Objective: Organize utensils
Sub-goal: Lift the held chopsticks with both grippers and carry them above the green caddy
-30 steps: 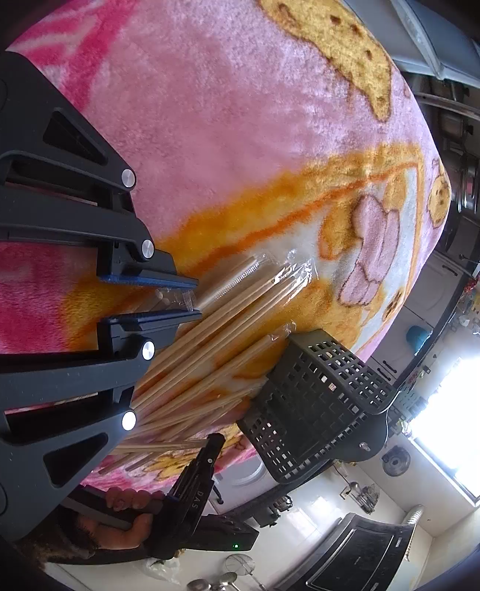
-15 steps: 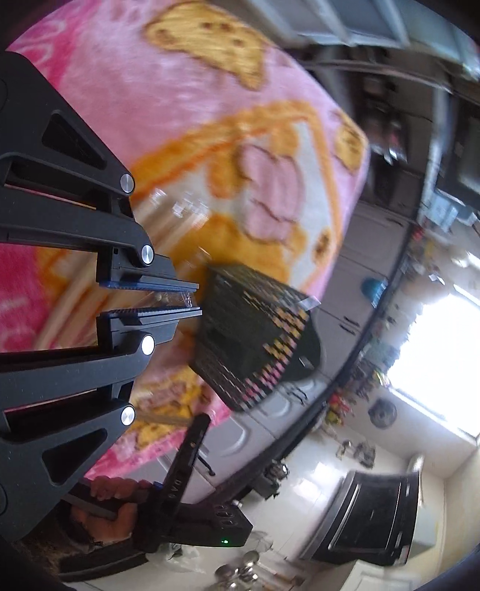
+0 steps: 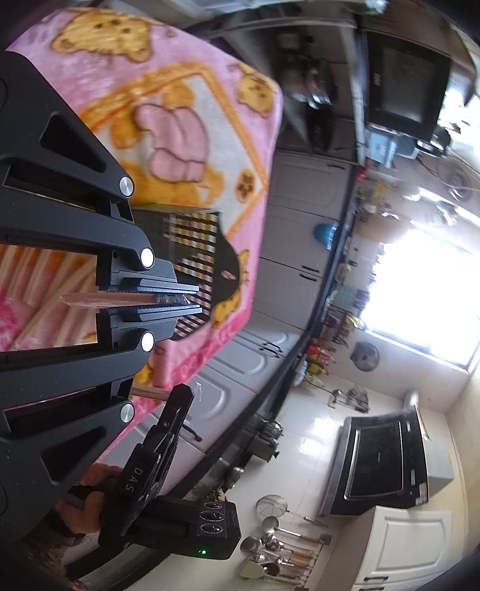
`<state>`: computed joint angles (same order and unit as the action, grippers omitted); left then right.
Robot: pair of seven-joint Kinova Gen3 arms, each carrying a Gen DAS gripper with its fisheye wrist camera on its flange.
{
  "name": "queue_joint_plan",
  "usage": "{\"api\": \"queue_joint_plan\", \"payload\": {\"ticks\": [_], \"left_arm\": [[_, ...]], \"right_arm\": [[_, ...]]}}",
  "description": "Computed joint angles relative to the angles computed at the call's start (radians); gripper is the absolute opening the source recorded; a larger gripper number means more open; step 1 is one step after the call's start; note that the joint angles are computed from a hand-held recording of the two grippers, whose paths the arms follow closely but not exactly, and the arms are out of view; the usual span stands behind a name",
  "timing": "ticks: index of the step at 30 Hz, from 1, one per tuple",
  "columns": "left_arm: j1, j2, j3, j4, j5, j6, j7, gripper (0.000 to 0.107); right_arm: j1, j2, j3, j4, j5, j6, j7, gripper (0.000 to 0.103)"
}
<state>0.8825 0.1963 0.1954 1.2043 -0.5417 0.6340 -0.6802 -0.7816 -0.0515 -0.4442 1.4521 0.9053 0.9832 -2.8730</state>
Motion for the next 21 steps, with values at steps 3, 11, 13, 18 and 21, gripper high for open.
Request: {"api": "queue_joint_plan", "payload": {"ticks": [3,11,13,18,21], "left_arm": [[0.008,0.014,-0.002,-0.046,-0.015,0.001,-0.017,0.002],[0.057,0.053,-0.052,-0.17,-0.089,0.025,-0.026,0.002],[0.06,0.064,-0.065,-0.204,-0.099,0.033,-0.031,0.003],[0.073,0.088,-0.099,-0.272,-0.121,0.059,-0.033,0.003],[0.078,0.094,-0.12,-0.292,-0.138,0.07,-0.024,0.003]], "right_arm": [[-0.004,0.0,-0.01,-0.002,0.086,0.013,-0.028,0.007],[0.005,-0.001,-0.003,-0.017,0.265,0.012,-0.055,0.007],[0.01,0.001,0.001,-0.021,0.304,0.005,-0.061,0.007],[0.009,0.012,0.007,-0.044,0.411,0.017,-0.066,0.007],[0.006,0.021,0.019,-0.047,0.476,0.021,-0.084,0.007]]}}
